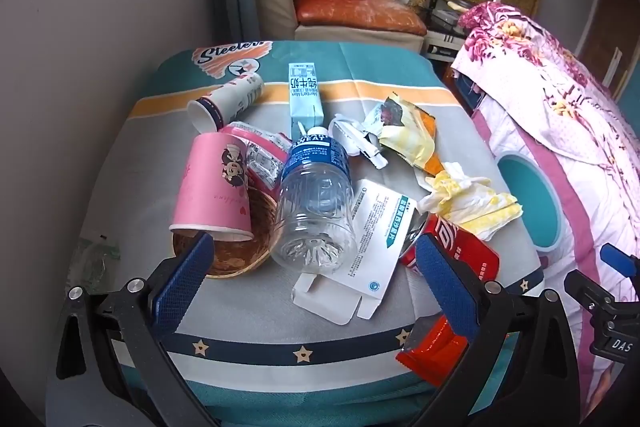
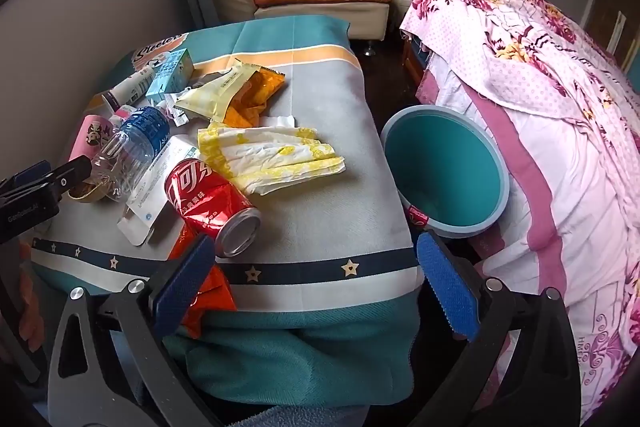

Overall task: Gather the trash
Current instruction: 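Approach the red snack bag and red can with both tools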

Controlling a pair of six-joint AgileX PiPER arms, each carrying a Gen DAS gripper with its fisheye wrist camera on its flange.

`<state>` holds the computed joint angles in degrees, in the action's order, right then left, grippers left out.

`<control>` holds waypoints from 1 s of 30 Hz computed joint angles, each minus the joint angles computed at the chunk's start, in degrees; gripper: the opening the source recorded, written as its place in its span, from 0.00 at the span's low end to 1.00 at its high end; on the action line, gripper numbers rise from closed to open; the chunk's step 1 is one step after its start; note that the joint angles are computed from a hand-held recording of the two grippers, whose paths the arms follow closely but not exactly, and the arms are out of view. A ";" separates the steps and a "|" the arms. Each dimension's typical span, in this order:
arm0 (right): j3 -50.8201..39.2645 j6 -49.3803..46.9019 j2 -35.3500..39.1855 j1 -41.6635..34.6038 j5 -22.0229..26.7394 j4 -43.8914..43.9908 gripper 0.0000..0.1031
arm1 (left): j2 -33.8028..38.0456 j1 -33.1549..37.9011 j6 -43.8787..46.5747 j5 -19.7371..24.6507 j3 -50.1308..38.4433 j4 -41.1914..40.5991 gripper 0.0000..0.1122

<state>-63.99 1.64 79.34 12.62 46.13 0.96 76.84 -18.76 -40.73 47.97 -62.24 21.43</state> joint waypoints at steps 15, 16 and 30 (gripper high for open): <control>-0.38 -1.34 0.48 -0.94 0.26 1.17 0.94 | -0.17 -1.67 -1.60 0.34 0.44 0.83 0.89; -0.47 -1.31 0.52 -0.93 0.39 1.13 0.94 | -0.13 -1.37 -1.21 0.21 0.42 0.52 0.89; -1.26 -1.15 1.73 -0.75 0.38 0.75 0.94 | 0.30 -0.87 -0.12 0.25 0.03 -0.22 0.89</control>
<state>-65.25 0.49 81.06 11.87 46.51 1.70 77.13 -19.63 -40.86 48.22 -62.21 21.21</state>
